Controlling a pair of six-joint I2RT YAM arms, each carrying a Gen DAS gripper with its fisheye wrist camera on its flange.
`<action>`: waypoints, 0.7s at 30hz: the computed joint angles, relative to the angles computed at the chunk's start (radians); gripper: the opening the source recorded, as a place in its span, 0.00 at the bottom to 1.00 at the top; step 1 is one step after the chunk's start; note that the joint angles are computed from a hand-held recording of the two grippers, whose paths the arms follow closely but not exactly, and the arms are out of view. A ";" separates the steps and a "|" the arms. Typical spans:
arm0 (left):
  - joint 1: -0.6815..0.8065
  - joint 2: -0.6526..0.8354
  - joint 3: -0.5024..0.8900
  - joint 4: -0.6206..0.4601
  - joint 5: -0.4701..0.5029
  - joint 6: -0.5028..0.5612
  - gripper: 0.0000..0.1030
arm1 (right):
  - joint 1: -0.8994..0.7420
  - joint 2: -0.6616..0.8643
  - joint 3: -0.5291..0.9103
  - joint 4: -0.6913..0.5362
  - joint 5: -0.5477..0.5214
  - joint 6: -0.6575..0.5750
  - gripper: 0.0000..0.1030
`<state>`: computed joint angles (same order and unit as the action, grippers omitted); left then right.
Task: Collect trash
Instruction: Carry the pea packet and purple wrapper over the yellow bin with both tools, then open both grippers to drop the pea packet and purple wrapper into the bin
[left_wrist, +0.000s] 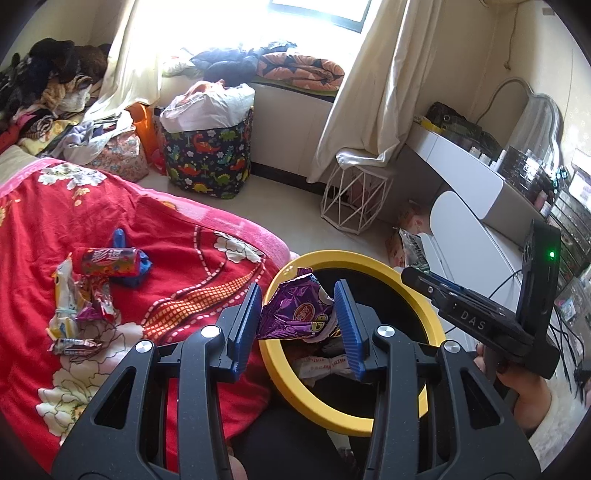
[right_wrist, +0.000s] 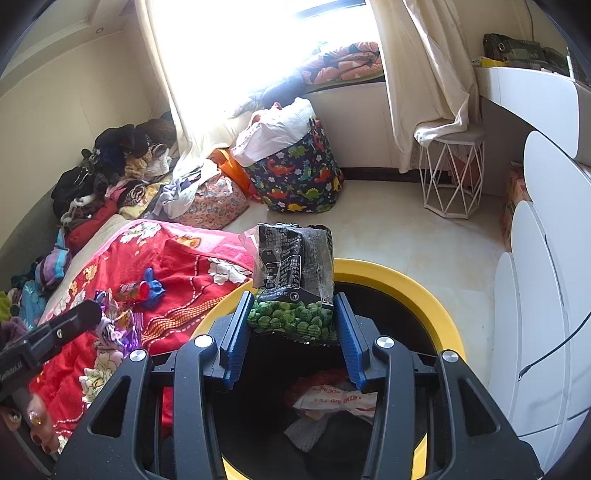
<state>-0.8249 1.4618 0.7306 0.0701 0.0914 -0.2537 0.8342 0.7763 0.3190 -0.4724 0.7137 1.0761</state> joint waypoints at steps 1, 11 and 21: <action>-0.007 0.007 0.002 0.002 -0.002 0.002 0.33 | -0.004 -0.004 -0.003 -0.001 -0.002 0.001 0.41; -0.068 0.073 0.025 0.010 -0.011 0.011 0.33 | -0.053 -0.047 -0.037 -0.003 -0.034 0.000 0.42; -0.114 0.173 0.070 0.013 -0.011 0.018 0.33 | -0.138 -0.076 -0.090 0.033 -0.102 -0.033 0.42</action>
<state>-0.9386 1.6351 0.8005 0.0826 0.0800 -0.2361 0.6957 0.7000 0.2289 -0.4396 0.6115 1.0428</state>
